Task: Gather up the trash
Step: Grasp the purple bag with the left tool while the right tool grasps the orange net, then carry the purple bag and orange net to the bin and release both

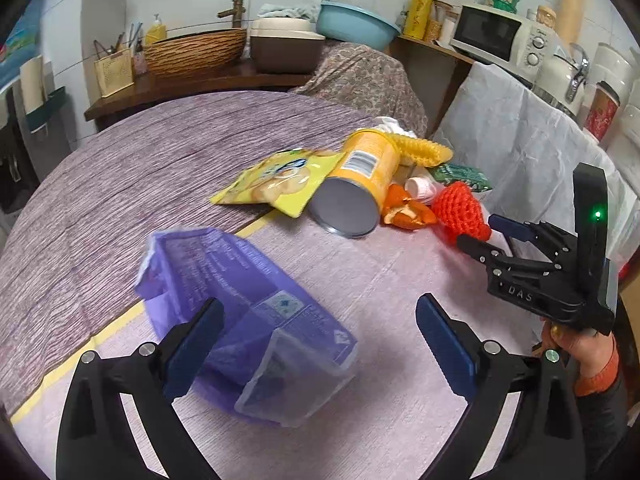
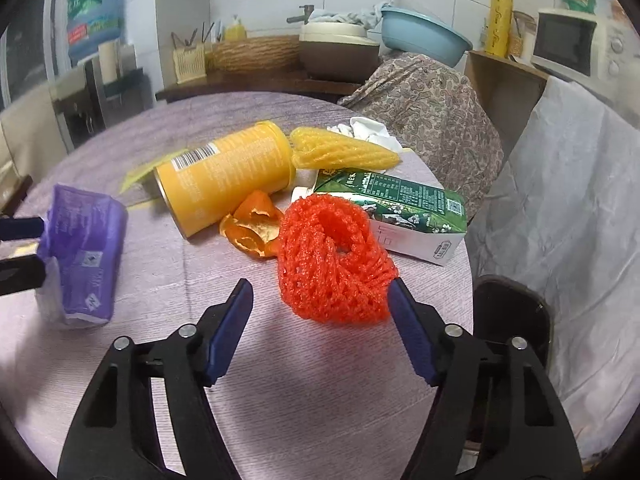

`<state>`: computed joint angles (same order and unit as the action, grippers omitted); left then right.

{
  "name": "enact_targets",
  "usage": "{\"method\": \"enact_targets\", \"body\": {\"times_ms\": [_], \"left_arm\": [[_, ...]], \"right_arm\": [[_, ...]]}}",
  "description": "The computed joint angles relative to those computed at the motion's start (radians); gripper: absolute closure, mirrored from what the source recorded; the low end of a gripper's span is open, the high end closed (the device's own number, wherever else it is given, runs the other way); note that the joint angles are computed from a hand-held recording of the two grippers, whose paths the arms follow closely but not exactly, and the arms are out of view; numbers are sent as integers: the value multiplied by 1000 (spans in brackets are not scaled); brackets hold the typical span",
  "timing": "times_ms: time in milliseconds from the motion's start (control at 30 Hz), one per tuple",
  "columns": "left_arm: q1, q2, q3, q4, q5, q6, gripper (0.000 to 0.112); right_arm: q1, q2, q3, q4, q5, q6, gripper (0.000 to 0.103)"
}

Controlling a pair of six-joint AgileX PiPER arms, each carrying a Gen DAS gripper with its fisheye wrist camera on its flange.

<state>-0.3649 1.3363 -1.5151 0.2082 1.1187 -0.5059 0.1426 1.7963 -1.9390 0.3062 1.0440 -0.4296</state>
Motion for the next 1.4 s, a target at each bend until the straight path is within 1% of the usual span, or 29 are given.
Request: {"method": "enact_targets", "body": {"times_ms": [33,67,133,167,233,400,500,600,667,700,733,767,833,900,1033,1133,1400], "left_arm": [[7,-16,17,1,-4,-17,17],[19,-41,46,-1,-18,-39,17],[39,-77,89,9,-33,-84,17],[50,-89,105,15,-35,-107,17],[90,-105,131,-13,-42,-114,17],[190,-118,173,-116,-65,-79,17],[285,-117,210,-244,-108,-27,18],[316,-118,235,-250,-152,-43,23],[325,-103,226,-262,-155,-14,32],[346,-84,216,-298,-145,26,44],[362,-69,208,-320,-137,45,54],[375,-62,209,-344,-136,63,58],[393,-66,224,-381,-143,86,78],[400,-79,239,-409,-146,101,88],[373,-113,260,-377,-166,86,94],[359,-139,261,-361,-166,78,97],[279,-229,239,-262,-137,5,99]], "right_arm": [[8,8,-3,-19,-3,2,46],[18,12,-1,-40,-9,12,60],[27,19,0,-59,-10,17,76],[26,20,9,-57,-14,10,81],[23,6,45,-49,-33,0,84],[12,-38,112,-5,-68,-11,86],[1,-84,157,22,-84,-28,86],[-6,-118,187,43,-88,-42,86],[-14,-137,206,57,-89,-50,86],[-21,-143,212,69,-86,-56,86],[-29,-148,215,82,-80,-60,86],[-37,-149,216,95,-73,-63,86],[-48,-159,225,118,-68,-72,86],[-54,-173,241,126,-75,-81,86],[-78,-191,267,174,-73,-104,86],[-92,-204,289,201,-78,-121,86],[-149,-257,362,314,-75,-192,86]]}}
